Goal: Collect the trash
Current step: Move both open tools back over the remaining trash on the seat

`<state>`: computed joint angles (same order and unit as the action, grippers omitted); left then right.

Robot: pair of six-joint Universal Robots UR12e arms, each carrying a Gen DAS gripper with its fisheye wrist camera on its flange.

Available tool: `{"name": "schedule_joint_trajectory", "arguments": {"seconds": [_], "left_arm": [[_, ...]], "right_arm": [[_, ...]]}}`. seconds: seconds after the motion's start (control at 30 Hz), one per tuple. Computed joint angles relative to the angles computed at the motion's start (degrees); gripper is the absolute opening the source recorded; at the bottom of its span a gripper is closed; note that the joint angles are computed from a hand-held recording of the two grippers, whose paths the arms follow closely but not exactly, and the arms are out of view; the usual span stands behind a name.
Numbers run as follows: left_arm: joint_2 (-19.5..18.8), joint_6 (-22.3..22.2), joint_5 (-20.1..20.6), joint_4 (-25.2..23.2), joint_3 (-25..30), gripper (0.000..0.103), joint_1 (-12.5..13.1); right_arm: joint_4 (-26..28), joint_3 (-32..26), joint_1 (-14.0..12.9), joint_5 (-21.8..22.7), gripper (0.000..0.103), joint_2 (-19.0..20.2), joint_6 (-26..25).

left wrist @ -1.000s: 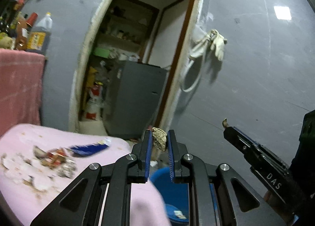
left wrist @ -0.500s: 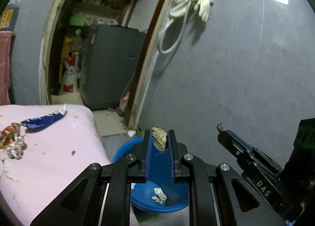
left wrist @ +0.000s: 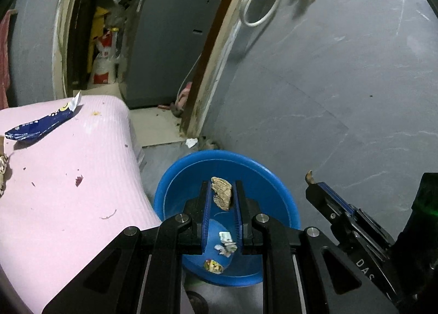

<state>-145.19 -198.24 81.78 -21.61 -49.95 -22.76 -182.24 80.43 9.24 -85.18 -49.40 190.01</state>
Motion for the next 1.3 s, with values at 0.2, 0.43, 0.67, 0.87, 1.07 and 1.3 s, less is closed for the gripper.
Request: {"name": "schedule_joint_trajectory", "arguments": {"seconds": [0.2, 0.43, 0.67, 0.87, 1.07, 1.3], "left_arm": [[-0.75, -0.89, -0.47, -2.35, 1.29, 0.019, 0.35], [-0.27, -1.58, -1.06, -1.65, 0.56, 0.025, 0.58], [1.89, -1.28, 0.44, 1.86, -2.73, 0.033, 0.86], [5.25, -0.53, 4.32, 7.90, -8.11, 0.046, 1.39], [8.79, -1.57, 9.35, 15.34, -14.19, 0.062, 2.35], [13.03, -1.99, 15.01, 22.62, -21.20, 0.085, 3.43]], "right_arm": [[2.09, -1.58, 0.20, -0.50, 0.013, 0.67, 0.31], [1.73, -1.72, 0.34, -0.80, 0.022, 0.66, 0.23], [-0.67, -1.26, 0.75, -1.25, 0.037, -0.02, 0.21], [-3.57, -1.69, 1.68, -0.94, 0.058, -0.39, 0.17], [-6.95, -2.66, 3.19, -0.31, 0.084, -0.24, 0.02], [-11.08, -4.54, 5.18, 0.60, 0.100, 0.71, -0.21]]}}
